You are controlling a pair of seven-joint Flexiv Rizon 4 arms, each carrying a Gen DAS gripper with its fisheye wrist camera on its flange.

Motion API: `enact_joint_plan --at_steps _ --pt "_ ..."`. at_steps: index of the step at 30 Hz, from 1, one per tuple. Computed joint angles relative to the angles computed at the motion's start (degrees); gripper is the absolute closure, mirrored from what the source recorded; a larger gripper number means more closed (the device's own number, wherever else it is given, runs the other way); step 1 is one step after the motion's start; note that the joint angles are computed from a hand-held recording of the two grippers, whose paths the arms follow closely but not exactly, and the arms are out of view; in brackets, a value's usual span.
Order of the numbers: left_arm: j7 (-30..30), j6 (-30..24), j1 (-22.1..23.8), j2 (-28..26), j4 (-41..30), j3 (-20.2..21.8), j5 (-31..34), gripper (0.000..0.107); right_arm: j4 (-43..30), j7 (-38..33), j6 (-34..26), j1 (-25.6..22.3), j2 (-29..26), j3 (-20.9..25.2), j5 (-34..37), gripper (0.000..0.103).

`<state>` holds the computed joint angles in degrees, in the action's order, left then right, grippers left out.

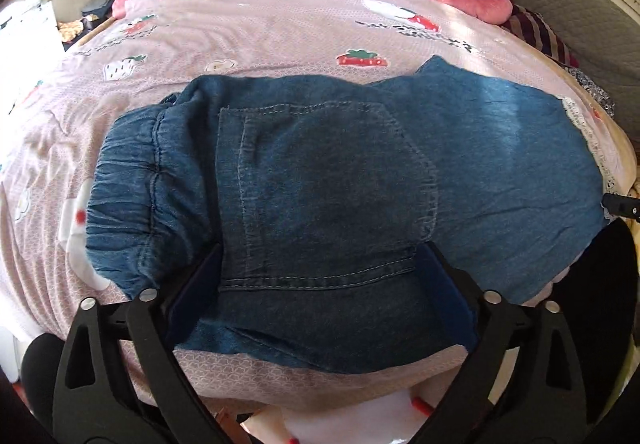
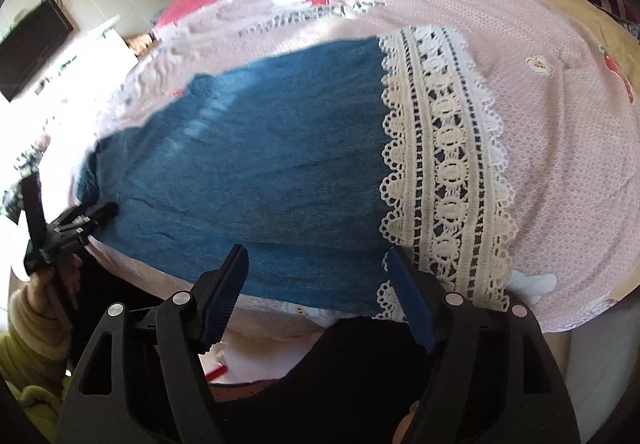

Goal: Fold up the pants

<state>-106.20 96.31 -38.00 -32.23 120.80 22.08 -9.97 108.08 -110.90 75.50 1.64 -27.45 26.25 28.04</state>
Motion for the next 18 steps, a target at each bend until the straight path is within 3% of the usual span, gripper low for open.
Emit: enact_joint_plan --at_steps 3,6,8,11,18 --pt "0.0 0.6 -2.4 2.3 0.5 2.2 1.0 0.014 0.6 -3.5 3.5 -4.1 1.5 3.2 4.9 0.031" --pt "1.2 1.1 -2.0 3.8 -0.7 1.2 1.2 0.014 1.7 -2.6 5.8 -4.3 2.5 1.7 6.0 0.026" --pt "3.0 1.7 2.1 4.8 -1.7 -3.4 1.7 0.014 1.7 -1.8 6.4 -4.5 2.3 1.1 6.0 0.025" --pt "5.7 -0.3 4.1 3.9 -6.2 -6.6 1.8 0.013 1.5 -0.5 5.9 -5.4 1.4 0.8 6.0 0.025" --pt "16.3 -6.0 16.2 -1.6 -20.0 -24.8 3.2 0.013 -0.1 -1.8 4.5 -7.8 -0.4 3.0 7.2 0.025"
